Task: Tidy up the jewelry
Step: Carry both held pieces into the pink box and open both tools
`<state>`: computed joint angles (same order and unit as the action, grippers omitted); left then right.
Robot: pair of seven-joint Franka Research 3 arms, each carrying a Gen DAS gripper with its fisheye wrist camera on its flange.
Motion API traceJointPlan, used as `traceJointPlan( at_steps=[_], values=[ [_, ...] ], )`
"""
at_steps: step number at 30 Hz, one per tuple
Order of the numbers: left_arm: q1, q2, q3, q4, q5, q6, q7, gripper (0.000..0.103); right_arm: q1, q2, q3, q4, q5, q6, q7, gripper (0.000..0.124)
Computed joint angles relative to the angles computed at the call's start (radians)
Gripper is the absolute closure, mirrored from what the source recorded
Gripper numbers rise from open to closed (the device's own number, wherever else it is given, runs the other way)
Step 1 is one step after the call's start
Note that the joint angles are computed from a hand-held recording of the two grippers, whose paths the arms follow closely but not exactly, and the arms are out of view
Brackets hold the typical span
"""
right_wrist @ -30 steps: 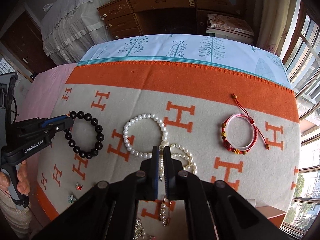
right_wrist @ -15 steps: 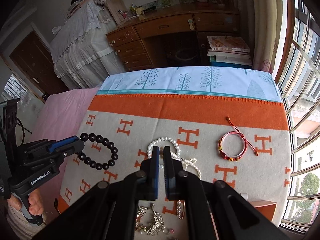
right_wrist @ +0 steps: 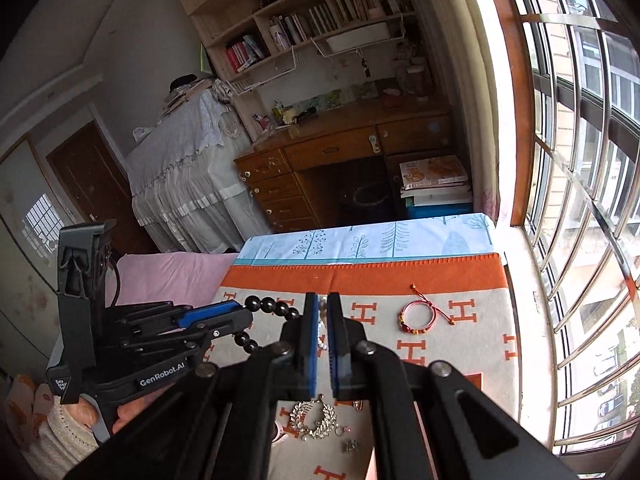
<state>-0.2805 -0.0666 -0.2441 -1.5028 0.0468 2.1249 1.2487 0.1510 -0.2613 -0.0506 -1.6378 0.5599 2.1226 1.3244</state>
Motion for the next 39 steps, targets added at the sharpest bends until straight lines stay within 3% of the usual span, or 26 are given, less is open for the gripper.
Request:
traceJointPlan(
  at_steps=[13, 17, 19, 20, 21, 22, 28, 35, 39],
  values=[
    [-0.121, 0.155, -0.076, 0.045, -0.026, -0.047, 0.002, 0.09, -0.068, -0.216, -0.039, -0.278, -0.095, -0.05, -0.01, 0.119],
    [-0.151, 0.176, -0.084, 0.012, 0.011, -0.069, -0.012, 0.088, -0.1, -0.237, -0.012, -0.352, -0.174, -0.05, 0.014, 0.119],
    [-0.16, 0.179, -0.083, 0.004, 0.039, -0.082, -0.017, 0.065, -0.106, -0.246, 0.0, -0.379, -0.209, -0.053, 0.02, 0.119],
    [-0.161, 0.175, -0.081, -0.006, 0.046, -0.077, -0.016, 0.042, -0.105, -0.245, 0.0, -0.384, -0.217, -0.064, 0.02, 0.119],
    [-0.162, 0.165, -0.079, -0.019, 0.057, -0.064, -0.023, 0.027, -0.105, -0.256, 0.0, -0.399, -0.221, -0.07, 0.02, 0.119],
    [-0.162, 0.15, -0.077, -0.036, 0.074, -0.045, -0.034, 0.024, -0.106, -0.26, 0.002, -0.409, -0.228, -0.068, 0.022, 0.119],
    [-0.152, 0.077, -0.07, -0.079, 0.15, -0.008, -0.031, 0.024, -0.099, -0.259, 0.0, -0.417, -0.223, -0.049, 0.032, 0.11],
    [-0.121, -0.025, -0.062, -0.155, 0.213, 0.064, -0.054, 0.024, -0.086, -0.26, -0.004, -0.387, -0.199, -0.037, 0.044, 0.109],
    [-0.102, -0.065, -0.053, -0.169, 0.195, 0.055, -0.049, 0.024, -0.08, -0.256, -0.006, -0.362, -0.185, -0.037, 0.049, 0.109]
  ],
)
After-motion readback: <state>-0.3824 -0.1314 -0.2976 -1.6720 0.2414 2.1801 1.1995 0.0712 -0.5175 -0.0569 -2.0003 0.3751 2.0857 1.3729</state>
